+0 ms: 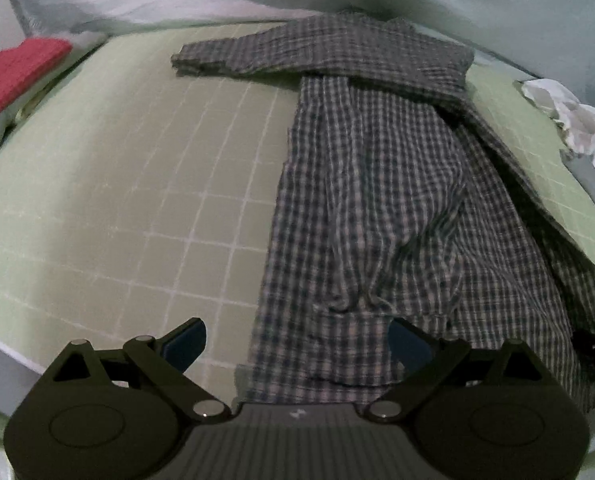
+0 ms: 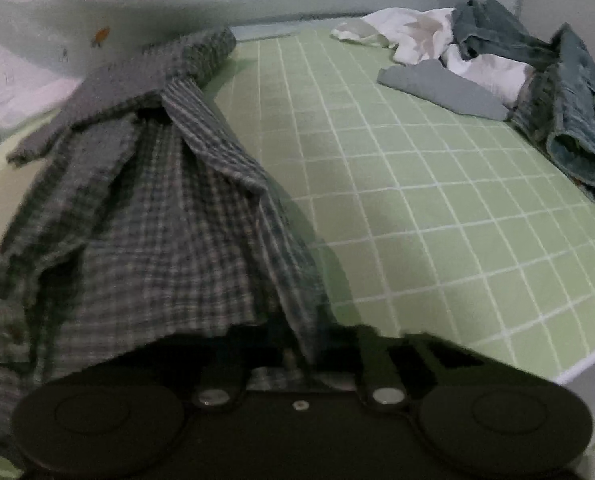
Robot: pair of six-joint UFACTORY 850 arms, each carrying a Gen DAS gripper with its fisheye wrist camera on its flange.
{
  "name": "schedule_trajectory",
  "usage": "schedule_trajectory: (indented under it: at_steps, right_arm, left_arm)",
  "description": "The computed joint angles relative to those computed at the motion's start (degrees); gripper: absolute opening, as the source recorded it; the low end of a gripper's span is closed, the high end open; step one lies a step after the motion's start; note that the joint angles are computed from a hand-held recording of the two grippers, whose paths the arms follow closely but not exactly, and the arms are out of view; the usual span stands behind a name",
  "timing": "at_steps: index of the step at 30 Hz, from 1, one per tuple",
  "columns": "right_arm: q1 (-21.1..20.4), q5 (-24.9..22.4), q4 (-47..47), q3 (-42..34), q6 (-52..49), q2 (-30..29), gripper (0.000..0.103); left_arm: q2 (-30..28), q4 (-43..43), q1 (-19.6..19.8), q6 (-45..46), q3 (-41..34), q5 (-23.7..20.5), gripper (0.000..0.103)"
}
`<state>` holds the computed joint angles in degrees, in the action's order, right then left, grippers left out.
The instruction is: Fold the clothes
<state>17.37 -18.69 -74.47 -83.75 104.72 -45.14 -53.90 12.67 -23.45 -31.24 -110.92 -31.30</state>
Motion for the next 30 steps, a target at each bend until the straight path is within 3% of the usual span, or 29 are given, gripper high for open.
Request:
schedule_trajectory:
  at_steps: [4, 13, 25, 28, 30]
  right_arm:
    - [3.16, -3.33, -5.57, 0.96, 5.50, 1.39, 0.005]
    - [10.02, -6.81, -6.66, -2.26, 0.65, -0.07, 0.003]
    - [14.94, -9.93, 1.54, -10.14, -9.21, -5.09, 0.002]
    - [14.78, -9.87, 11.20, -13.94, -17.35, -7.72, 0.007]
    - [14.18, -7.74, 17.17, -14.82, -21.32, -8.61, 0.023]
  left_arm:
    - [3.51, -3.06, 1.44, 5.64, 4.57, 4.06, 0.097]
    - [8.64, -6.90, 4.40, 14.00, 12.52, 8.26, 0.097]
    - [14.96, -6.88, 7.52, 18.74, 22.67, 12.57, 0.097]
    - [15.52, -6.11, 7.81, 18.08, 23.48, 12.77, 0.097]
    - [15.67, -5.82, 8.11, 17.86, 23.69, 12.69, 0.097]
